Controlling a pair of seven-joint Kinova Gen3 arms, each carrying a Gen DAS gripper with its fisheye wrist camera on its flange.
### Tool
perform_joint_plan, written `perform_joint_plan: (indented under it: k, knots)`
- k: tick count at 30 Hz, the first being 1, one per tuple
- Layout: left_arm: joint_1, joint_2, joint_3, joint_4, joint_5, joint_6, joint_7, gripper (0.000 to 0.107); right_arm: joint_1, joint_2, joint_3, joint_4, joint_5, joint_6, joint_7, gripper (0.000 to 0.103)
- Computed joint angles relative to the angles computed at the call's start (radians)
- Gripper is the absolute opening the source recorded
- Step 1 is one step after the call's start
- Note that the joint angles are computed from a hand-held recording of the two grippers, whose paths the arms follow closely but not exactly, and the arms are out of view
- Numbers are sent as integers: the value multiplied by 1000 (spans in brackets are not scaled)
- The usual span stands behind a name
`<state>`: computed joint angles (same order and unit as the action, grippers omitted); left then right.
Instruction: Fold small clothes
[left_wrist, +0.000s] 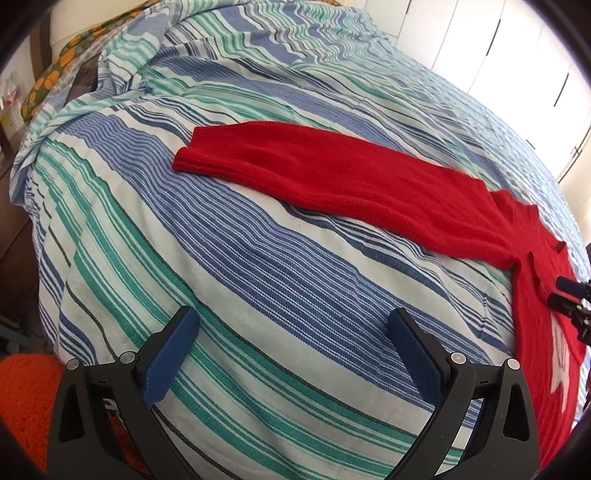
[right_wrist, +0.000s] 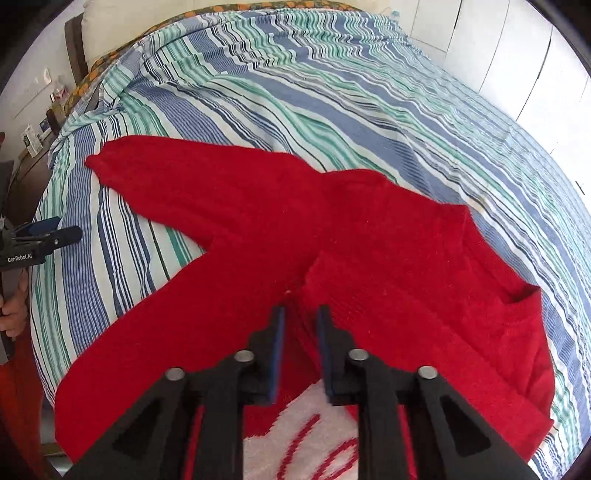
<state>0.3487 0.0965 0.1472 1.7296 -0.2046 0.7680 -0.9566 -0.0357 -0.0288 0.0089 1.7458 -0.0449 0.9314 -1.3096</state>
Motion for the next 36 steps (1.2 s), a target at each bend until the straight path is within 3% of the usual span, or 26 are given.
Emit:
perform_joint_plan:
  k: [1,7,11,14,18,25,29,36]
  knots:
    - [2,-1,1,1,-3,0,3,102,6,-11,7,6,-21,-3,2,61]
    - [-5,-14,3,19,6,-11,-20,102,85,-181,111,131,-183,-128,-26,61]
    - [11,-6,8,14,-34,0,7,102,196,-281,138,180,-92,-145,-165,62]
    - [18,1,7,6,-44,10,24,102,271,-282,166,206,-17,-117,-248,63]
    - [29,9,7,-1,-64,22,36,102,282,-196,268,206,-43,-14,-178,62]
    - [43,19,6,-5,-89,31,46,102,273,-377,169,284,29,-84,-175,65]
    - [50,23,5,-9,-99,36,52,102,277,-413,119,328,106,-67,-213,66]
    - [51,21,4,-3,-102,33,47,102,311,-552,153,391,167,-18,-271,66]
